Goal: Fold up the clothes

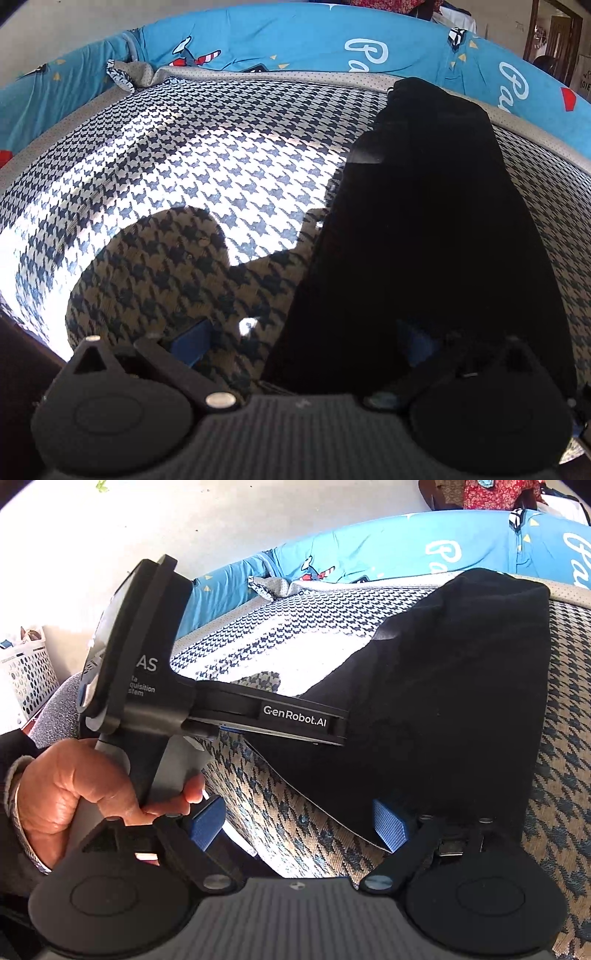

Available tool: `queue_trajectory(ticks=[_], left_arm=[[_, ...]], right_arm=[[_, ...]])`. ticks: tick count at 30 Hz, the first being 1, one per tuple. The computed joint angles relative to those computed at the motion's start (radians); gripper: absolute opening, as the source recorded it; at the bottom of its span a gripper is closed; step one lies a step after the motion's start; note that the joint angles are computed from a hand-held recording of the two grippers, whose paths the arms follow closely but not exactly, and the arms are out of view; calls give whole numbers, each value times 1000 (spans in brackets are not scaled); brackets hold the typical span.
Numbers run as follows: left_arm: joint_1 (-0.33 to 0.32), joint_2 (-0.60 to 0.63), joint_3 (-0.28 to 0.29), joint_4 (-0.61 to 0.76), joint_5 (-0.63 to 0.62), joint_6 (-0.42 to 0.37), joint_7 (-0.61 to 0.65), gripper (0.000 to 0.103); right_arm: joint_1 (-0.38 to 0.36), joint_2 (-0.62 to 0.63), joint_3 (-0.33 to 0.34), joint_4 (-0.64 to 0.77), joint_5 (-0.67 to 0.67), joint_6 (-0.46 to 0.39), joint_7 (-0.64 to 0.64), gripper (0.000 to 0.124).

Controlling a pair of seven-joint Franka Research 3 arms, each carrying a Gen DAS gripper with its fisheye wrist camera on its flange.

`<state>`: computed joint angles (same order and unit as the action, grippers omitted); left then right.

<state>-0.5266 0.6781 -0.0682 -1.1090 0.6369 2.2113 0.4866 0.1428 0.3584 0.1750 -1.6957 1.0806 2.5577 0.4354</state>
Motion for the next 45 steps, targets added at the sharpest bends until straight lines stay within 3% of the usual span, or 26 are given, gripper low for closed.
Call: queue_trajectory(ticks=[5, 7, 9, 15, 34, 42, 45], left_arm=[[4, 1, 3, 0, -2, 3, -27, 103], [3, 2, 3, 1, -2, 1, -31, 103], [1, 7, 4, 8, -1, -7, -30, 103], [-5, 21, 6, 27, -1, -22, -29, 103], [-14, 3, 15, -14, 39, 8, -72, 103], [-16, -1, 17, -25, 58, 17, -94, 103], [-13, -5, 14, -28, 56, 21, -97, 103]], right_arm=[[4, 18, 14, 21, 42, 49, -52, 87], [20, 31, 2, 32, 0, 64, 8, 87], [25, 39, -5, 35, -46, 58, 67, 87], [8, 11, 17, -9, -27, 58, 18, 93], [5, -29, 3, -51, 6, 41, 60, 95], [24, -75, 13, -98, 155, 252, -65, 96], [68, -70, -13, -105, 81, 377, 26, 98]])
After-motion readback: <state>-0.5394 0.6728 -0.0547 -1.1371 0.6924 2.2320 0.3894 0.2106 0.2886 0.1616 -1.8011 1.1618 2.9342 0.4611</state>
